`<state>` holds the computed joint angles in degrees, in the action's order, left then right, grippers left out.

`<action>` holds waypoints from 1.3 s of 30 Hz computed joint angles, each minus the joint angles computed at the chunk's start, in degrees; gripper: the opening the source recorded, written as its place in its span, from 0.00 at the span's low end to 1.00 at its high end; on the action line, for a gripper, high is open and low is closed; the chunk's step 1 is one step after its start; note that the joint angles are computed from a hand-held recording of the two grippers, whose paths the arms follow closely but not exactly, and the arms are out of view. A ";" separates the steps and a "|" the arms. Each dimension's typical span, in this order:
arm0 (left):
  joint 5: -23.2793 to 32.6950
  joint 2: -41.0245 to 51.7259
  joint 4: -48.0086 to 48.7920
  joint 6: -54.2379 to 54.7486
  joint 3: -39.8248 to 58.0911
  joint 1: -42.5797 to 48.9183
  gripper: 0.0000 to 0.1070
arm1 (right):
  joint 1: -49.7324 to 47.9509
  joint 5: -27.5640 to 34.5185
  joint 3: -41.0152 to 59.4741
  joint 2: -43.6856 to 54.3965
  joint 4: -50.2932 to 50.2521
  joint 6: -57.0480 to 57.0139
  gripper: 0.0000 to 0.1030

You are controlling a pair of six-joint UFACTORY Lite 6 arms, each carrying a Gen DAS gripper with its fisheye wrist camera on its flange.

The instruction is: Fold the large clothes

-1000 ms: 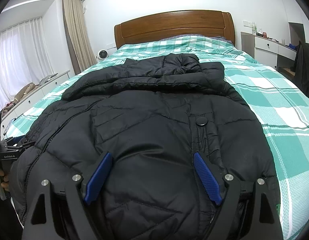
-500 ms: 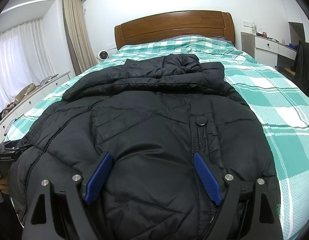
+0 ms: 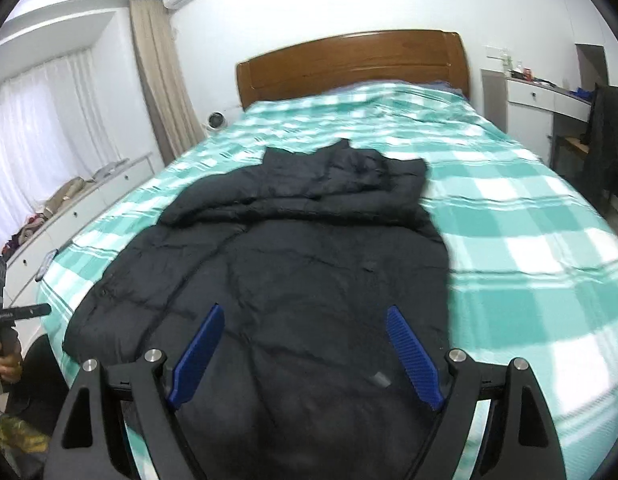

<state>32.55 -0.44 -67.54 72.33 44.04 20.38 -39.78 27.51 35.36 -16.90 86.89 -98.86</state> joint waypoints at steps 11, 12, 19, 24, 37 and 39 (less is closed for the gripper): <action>-11.91 8.73 8.68 -9.16 3.35 -18.08 0.96 | -12.95 6.64 -2.79 4.70 -23.97 16.03 0.83; -12.67 8.77 9.11 -9.81 3.13 -18.85 0.96 | -12.35 6.47 -2.81 6.29 -23.94 15.87 0.83; -10.18 7.02 7.88 -9.29 1.09 -18.97 0.78 | -10.53 6.02 -2.75 9.70 -24.45 16.71 0.80; -8.17 5.50 14.37 -15.42 1.68 -16.64 0.27 | -9.74 8.56 0.76 10.04 -30.46 27.35 0.20; 5.82 -8.97 18.12 -18.24 0.81 -8.46 0.14 | -14.99 22.90 4.95 0.46 -35.03 31.92 0.16; 6.94 -11.31 19.15 -18.49 -0.33 -8.11 0.14 | -15.05 24.12 5.65 -0.21 -36.19 33.14 0.16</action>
